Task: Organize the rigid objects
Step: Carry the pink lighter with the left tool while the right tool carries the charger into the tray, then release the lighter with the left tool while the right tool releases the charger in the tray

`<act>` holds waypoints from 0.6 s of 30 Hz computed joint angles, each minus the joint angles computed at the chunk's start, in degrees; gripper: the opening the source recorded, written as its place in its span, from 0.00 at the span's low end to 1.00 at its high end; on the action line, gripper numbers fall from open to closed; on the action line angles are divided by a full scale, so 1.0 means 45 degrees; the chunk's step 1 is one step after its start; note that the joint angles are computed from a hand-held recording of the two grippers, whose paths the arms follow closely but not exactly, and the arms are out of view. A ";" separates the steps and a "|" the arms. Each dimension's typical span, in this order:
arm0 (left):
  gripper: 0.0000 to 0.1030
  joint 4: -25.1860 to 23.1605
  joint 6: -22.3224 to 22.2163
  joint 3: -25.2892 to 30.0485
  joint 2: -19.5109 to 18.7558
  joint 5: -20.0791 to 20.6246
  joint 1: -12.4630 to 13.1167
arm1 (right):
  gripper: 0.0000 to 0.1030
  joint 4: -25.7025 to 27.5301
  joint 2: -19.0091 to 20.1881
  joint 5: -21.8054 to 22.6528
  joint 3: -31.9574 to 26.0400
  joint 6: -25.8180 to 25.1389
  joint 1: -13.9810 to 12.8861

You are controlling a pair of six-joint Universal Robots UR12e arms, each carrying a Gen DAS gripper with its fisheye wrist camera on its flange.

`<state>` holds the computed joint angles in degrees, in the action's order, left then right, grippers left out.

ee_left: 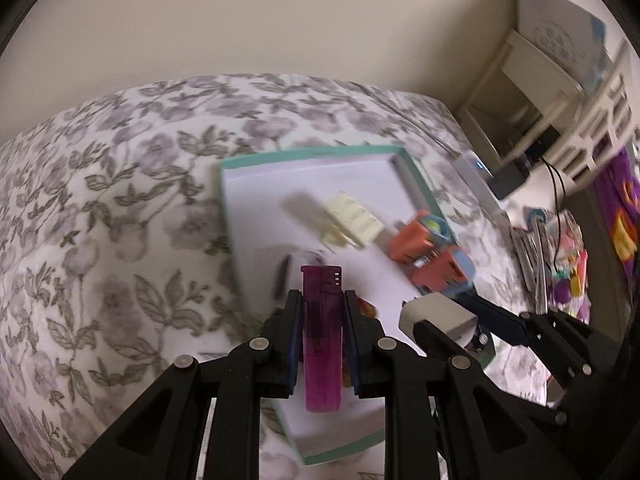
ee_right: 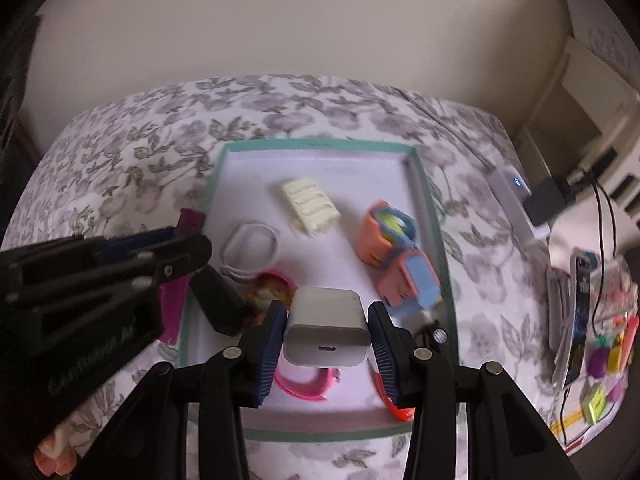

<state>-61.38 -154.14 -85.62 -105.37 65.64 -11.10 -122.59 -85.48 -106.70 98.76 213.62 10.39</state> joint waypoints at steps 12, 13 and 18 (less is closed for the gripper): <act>0.20 -0.0266 0.0461 -0.0487 0.0087 -0.0063 -0.0334 | 0.44 0.0328 -0.0337 0.0475 0.0608 0.0611 -0.0324; 0.20 -0.0190 0.0439 -0.0527 0.0103 -0.0018 -0.0355 | 0.44 0.0310 -0.0346 0.0457 0.0626 0.0609 -0.0318; 0.20 0.0049 0.0303 -0.0669 0.0196 -0.0098 -0.0306 | 0.44 0.0127 -0.0403 0.0342 0.0659 0.0584 -0.0247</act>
